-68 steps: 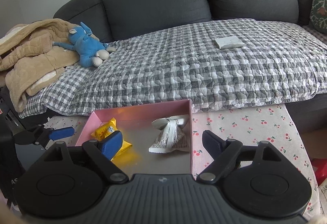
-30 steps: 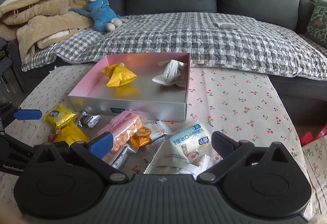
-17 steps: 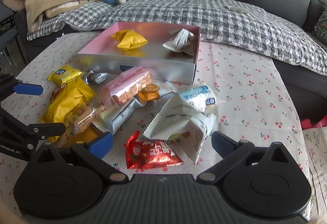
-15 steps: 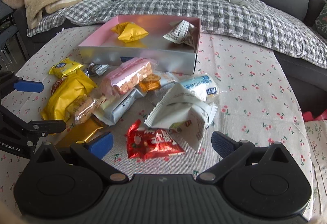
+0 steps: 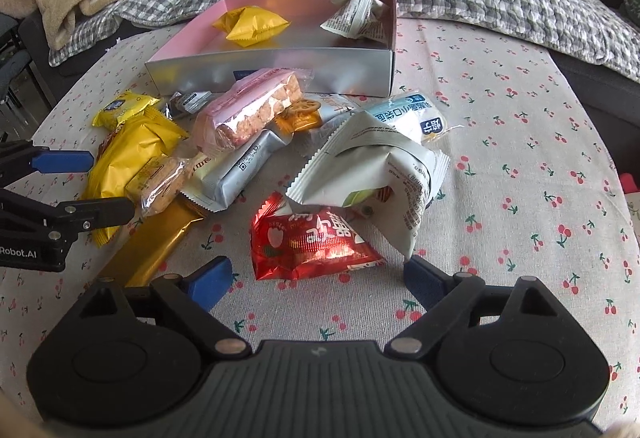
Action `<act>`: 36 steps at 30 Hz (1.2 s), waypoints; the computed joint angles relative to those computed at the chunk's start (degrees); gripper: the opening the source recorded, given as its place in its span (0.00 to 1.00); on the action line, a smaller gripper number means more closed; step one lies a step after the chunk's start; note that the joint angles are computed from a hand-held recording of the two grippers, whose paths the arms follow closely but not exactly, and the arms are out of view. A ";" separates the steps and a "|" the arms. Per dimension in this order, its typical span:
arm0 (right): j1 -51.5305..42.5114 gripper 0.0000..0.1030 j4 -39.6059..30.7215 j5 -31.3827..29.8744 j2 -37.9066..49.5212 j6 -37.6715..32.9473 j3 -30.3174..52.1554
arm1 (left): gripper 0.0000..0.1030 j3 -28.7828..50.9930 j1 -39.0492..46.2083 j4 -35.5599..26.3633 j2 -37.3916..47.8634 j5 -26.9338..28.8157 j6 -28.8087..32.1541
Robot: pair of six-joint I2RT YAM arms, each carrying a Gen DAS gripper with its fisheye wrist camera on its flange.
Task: Organize snacks
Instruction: 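Grasp the large yellow pack with the left gripper while the right grasps the red wrapper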
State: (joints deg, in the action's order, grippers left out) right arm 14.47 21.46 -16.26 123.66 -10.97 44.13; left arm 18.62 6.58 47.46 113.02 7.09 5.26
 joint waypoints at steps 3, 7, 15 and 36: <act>0.20 0.82 1.24 0.90 0.07 -0.28 -0.35 | 0.66 0.67 -0.01 0.41 0.86 0.30 -0.66; -0.06 0.73 2.00 1.15 0.01 -0.16 -0.46 | 0.56 1.45 0.18 0.17 1.39 -0.11 -0.77; 0.19 0.60 2.53 1.85 -0.20 -0.25 -0.67 | 0.49 3.69 0.94 -2.71 2.95 -0.46 -1.38; -0.38 0.38 4.71 -1.62 -3.28 -2.55 -3.90 | 0.39 1.27 -1.32 -0.39 0.53 -2.82 -2.61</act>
State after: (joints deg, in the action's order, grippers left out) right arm 14.09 26.16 -17.88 120.39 -13.52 40.23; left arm 19.88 5.25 47.07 113.54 4.26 2.66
